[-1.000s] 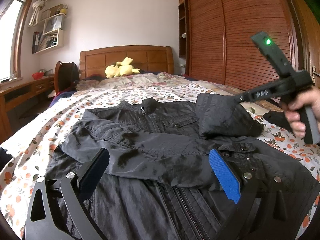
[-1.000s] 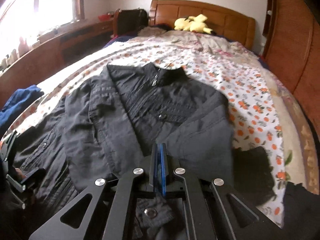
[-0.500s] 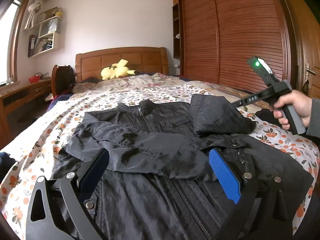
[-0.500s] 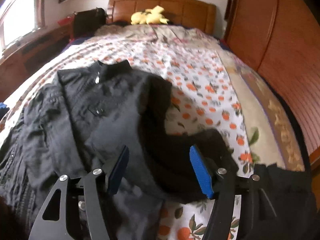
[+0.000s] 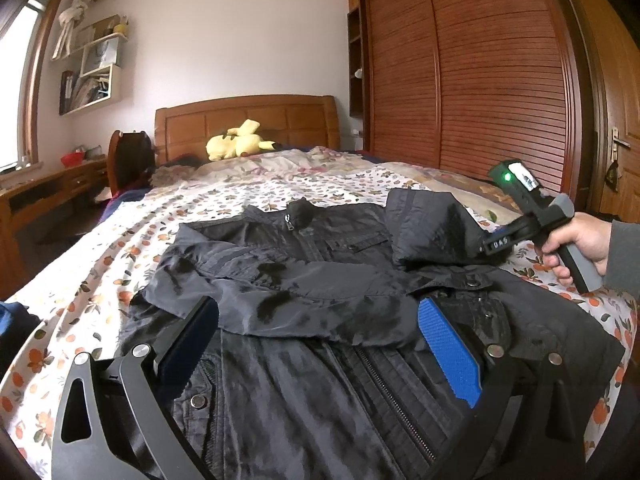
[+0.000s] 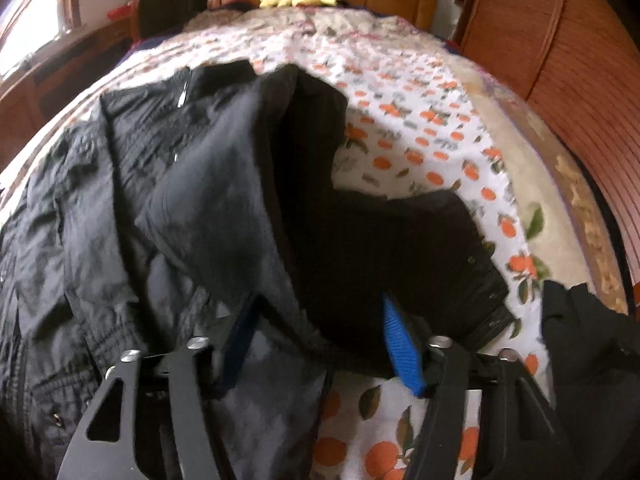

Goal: Fold large clothes
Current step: 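Lay the held sleeve across the jacket body with the right tool, release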

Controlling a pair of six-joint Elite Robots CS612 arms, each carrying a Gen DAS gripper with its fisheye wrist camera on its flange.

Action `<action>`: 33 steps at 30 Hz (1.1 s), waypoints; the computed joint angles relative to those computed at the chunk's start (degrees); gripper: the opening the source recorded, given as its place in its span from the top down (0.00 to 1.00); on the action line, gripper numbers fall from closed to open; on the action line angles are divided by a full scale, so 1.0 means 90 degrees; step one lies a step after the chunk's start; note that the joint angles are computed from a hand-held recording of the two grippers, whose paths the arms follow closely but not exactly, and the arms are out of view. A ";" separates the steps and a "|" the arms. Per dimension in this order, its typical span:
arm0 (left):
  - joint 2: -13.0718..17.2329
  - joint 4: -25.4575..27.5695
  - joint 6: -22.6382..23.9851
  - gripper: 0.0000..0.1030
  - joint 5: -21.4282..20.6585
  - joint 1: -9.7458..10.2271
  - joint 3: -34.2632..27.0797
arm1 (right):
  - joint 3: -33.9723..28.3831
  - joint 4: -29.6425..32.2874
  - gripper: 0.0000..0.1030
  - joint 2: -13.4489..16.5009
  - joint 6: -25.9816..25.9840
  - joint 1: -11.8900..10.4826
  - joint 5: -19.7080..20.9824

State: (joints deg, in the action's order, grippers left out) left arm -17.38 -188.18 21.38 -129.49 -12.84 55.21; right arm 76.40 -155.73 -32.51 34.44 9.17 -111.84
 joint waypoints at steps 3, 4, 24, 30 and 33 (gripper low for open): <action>-0.0017 -0.0058 -0.0002 0.02 0.0032 0.0006 0.0037 | -0.0012 0.0036 0.98 0.0006 -0.0154 0.0051 -0.0059; -0.0020 -0.0068 -0.0010 0.02 0.0036 0.0010 0.0039 | 0.0002 -0.0026 0.98 -0.0011 -0.0200 0.0079 -0.0143; -0.0128 -0.0450 -0.0035 0.02 0.0075 0.0213 0.0282 | -0.0936 -0.0842 0.99 -0.0238 -0.1177 0.0755 -0.0892; -0.0111 -0.0439 -0.0094 0.02 0.0144 0.0258 0.0242 | -0.1536 -0.0735 0.96 0.0017 -0.0982 0.0797 -0.0272; -0.0097 -0.0403 -0.0100 0.02 0.0157 0.0263 0.0203 | -0.1763 -0.0711 0.69 0.0140 -0.0962 0.0846 -0.0217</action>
State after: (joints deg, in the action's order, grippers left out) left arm -18.25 -191.81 20.48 -128.08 -10.47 57.03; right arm 60.53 -162.13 -31.25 25.78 16.78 -113.79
